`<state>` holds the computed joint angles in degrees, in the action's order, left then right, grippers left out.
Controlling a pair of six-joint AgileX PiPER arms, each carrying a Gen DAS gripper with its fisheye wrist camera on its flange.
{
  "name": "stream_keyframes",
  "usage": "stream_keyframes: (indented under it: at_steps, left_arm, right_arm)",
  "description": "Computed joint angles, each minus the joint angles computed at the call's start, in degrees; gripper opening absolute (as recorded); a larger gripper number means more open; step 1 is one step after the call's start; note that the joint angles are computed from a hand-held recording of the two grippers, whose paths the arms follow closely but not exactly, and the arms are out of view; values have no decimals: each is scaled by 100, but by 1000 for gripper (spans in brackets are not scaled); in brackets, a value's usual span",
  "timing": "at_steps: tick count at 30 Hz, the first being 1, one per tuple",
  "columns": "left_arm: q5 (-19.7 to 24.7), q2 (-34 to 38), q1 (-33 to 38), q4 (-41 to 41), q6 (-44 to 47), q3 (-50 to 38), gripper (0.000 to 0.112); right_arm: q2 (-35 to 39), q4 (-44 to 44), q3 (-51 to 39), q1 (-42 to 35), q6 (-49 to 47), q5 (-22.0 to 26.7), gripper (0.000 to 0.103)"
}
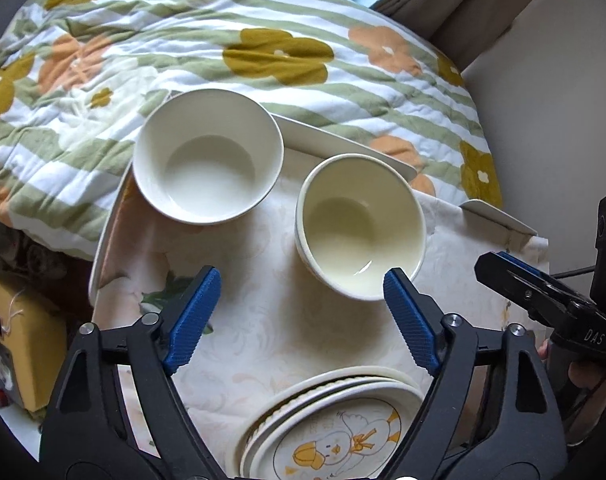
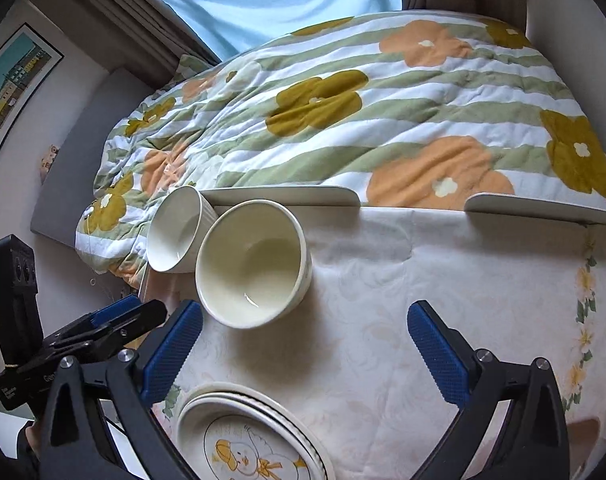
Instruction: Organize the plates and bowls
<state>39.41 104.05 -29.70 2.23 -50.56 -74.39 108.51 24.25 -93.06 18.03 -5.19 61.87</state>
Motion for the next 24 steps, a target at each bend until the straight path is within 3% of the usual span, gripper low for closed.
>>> stream_keyframes:
  at_steps: [3, 7, 9, 13, 15, 18, 24]
  left_arm:
    - [-121, 356, 216, -566, 633, -155, 65]
    - [-148, 722, 373, -994, 1110, -376, 56]
    - [-86, 846, 417, -1121, 1280, -491, 45]
    - [61, 1070, 455, -1133, 1436, -769, 35]
    - [77, 1164, 476, -1179, 1520, -869, 15]
    - [113, 1218, 470, -1088, 1486, -936, 13]
    - [157, 1220, 419, -910, 1417, -982, 13]
  right_arm:
    - [400, -59, -267, 135, 146, 86, 79]
    - [794, -21, -485, 195, 231, 198, 59]
    - [917, 28, -579, 195, 229, 239, 55]
    - [1083, 72, -700, 230, 227, 239, 40]
    - [1147, 13, -767, 282, 271, 220, 29]
    - [1215, -25, -816, 319, 310, 174, 16]
    - [1195, -33, -767, 327, 341, 98, 14]
